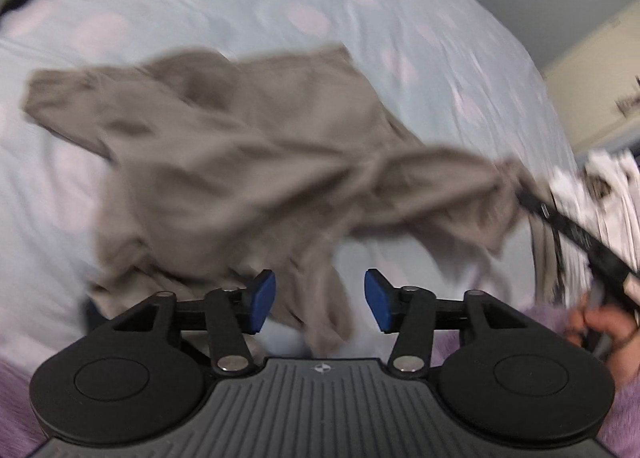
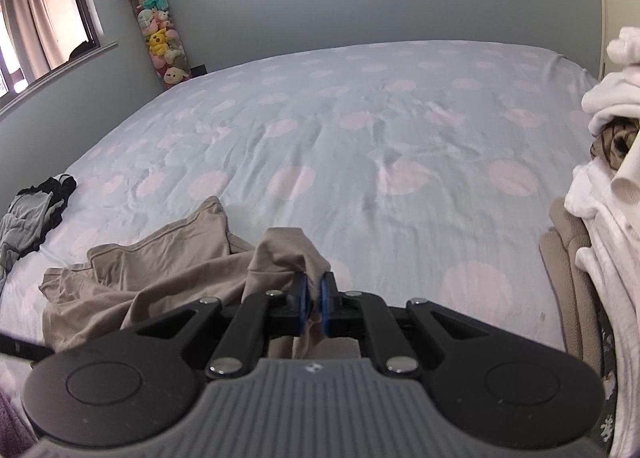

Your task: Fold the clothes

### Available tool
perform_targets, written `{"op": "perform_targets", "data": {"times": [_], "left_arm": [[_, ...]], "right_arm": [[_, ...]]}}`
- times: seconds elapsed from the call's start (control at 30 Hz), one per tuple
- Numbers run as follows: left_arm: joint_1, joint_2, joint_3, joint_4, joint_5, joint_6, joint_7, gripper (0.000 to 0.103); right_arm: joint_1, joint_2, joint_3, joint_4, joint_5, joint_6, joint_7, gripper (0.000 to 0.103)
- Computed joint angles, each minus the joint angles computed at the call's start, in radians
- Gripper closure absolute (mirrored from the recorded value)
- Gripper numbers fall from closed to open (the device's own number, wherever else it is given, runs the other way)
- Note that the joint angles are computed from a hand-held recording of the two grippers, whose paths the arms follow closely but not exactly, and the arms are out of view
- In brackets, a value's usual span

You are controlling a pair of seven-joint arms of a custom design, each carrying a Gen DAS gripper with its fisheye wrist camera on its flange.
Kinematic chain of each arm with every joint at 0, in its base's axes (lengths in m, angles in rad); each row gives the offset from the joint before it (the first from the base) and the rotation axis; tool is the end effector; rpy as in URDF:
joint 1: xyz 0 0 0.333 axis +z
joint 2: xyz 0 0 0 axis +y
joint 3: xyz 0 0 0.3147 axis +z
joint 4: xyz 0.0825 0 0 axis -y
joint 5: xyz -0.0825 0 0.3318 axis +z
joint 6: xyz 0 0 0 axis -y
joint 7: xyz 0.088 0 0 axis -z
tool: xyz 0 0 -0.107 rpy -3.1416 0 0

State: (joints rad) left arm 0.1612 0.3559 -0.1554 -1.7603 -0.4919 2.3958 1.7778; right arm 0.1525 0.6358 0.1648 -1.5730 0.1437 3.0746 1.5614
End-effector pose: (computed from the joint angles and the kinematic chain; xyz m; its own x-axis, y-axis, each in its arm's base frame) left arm 0.6276 0.0107 0.4224 0.0642 -0.9126 0.4038 -0.9429 -0.1880 -0.2750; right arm 0.6832 0.1810 0.4060 0.1994 -0.9583 -0.2045 -0.6702 0.0188 -0.7419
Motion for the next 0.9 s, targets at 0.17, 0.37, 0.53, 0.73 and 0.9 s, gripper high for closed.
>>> {"op": "perform_targets", "data": {"times": [0.17,0.37,0.53,0.73,0.9], "left_arm": [[-0.047,0.053,-0.001,0.031,0.086,-0.053,-0.032,0.055],[-0.059,0.072,0.007,0.020,0.158,-0.037,-0.066,0.084],[-0.029,0.014,0.010,-0.056,0.129,0.095,-0.052,0.097],[0.018,-0.060,0.035,-0.039,0.129,0.260,-0.019,0.098],[0.049,-0.109,0.035,0.063,0.124,0.386,0.047,0.098]], "right_arm": [[-0.015,0.000,0.018,-0.007,0.005,0.008,-0.017,0.094],[-0.015,0.000,0.018,-0.014,0.006,0.019,-0.025,0.094],[-0.027,-0.012,0.036,-0.046,0.003,0.084,-0.032,0.095],[-0.095,-0.044,0.147,-0.072,-0.026,0.202,-0.042,0.095],[-0.158,-0.050,0.267,0.001,-0.125,0.321,-0.013,0.096]]}}
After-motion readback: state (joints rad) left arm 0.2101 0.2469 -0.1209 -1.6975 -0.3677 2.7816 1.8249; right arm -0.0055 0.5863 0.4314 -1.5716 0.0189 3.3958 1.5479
